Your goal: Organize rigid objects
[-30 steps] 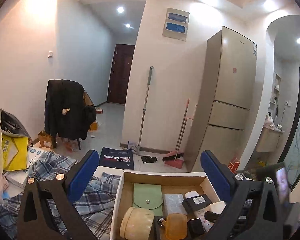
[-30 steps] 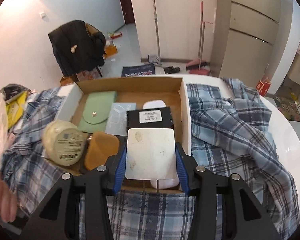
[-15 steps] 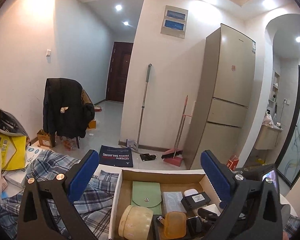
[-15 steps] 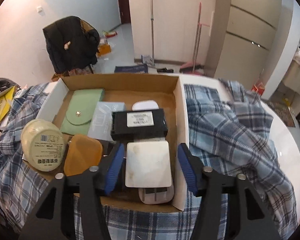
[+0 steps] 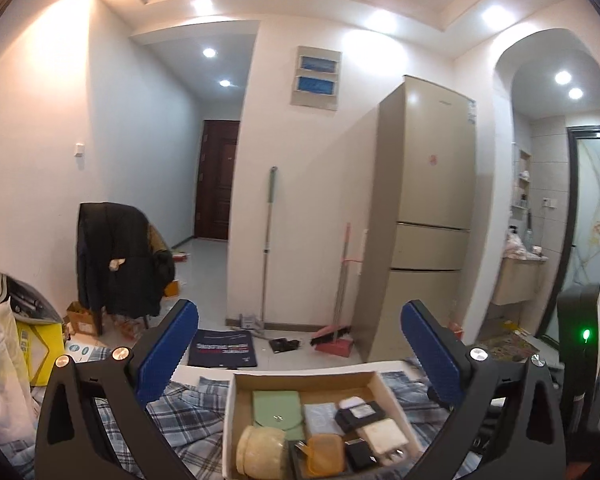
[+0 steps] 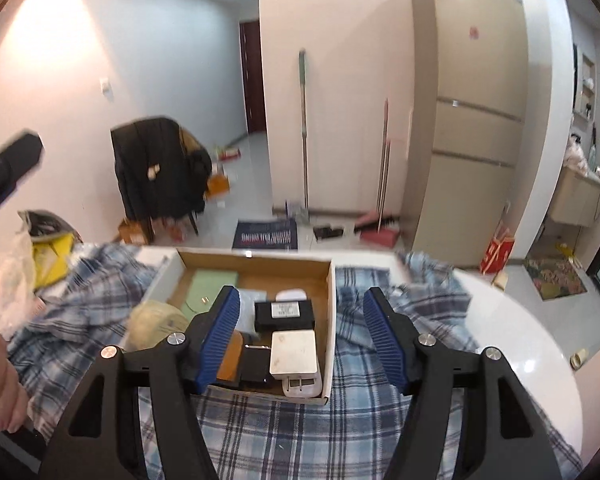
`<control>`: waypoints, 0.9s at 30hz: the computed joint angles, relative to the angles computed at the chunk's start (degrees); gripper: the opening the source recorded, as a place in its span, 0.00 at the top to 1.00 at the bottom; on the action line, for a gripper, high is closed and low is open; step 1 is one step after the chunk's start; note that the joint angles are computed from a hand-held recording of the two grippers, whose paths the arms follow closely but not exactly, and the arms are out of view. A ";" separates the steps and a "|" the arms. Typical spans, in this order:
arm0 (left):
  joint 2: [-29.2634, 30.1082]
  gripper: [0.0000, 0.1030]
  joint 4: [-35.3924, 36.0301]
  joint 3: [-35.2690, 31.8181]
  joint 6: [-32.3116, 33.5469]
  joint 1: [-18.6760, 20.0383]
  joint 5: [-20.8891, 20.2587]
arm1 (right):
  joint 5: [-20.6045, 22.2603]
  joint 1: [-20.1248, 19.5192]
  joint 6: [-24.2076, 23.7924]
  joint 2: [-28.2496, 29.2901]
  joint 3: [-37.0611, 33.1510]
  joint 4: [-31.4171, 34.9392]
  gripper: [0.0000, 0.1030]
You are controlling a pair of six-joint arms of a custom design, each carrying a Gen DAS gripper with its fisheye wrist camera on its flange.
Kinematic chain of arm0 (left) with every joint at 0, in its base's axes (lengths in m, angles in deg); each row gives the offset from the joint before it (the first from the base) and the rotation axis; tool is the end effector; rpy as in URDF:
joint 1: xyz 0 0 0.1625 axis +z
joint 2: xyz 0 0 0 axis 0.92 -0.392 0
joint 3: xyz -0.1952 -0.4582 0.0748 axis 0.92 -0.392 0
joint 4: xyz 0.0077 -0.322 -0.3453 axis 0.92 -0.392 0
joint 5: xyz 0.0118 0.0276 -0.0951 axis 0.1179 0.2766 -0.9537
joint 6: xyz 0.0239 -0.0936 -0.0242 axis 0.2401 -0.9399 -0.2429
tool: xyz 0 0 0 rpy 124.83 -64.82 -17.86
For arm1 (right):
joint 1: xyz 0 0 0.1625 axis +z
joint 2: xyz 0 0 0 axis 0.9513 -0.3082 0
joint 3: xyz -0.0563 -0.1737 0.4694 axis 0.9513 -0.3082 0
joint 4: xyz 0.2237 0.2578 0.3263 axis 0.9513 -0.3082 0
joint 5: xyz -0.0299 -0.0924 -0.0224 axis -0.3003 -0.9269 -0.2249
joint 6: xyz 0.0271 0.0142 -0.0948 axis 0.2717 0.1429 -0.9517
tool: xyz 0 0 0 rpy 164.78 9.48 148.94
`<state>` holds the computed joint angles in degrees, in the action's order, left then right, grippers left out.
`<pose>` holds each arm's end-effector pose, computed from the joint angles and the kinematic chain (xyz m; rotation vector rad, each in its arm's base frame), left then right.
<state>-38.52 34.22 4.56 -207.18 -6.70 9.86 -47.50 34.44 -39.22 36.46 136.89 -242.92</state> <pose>-0.2601 -0.8118 0.2864 0.7973 2.0954 -1.6068 0.3280 -0.8400 0.1821 0.5045 -2.1891 1.1099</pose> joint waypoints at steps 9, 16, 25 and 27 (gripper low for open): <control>-9.84 0.00 -10.44 15.70 6.69 -3.39 0.48 | 4.90 2.96 -6.68 -5.16 10.58 -15.91 0.14; -13.73 0.00 -21.15 26.92 10.31 -2.77 0.96 | 12.20 2.23 -8.11 -6.17 17.67 -29.40 0.00; -12.78 0.00 -29.57 31.78 11.68 1.21 3.41 | 12.78 -0.39 -15.12 -2.51 19.32 -38.48 0.00; -11.97 0.00 -28.95 31.02 11.83 1.51 2.26 | 13.51 -1.23 -14.22 -2.16 19.57 -38.38 0.00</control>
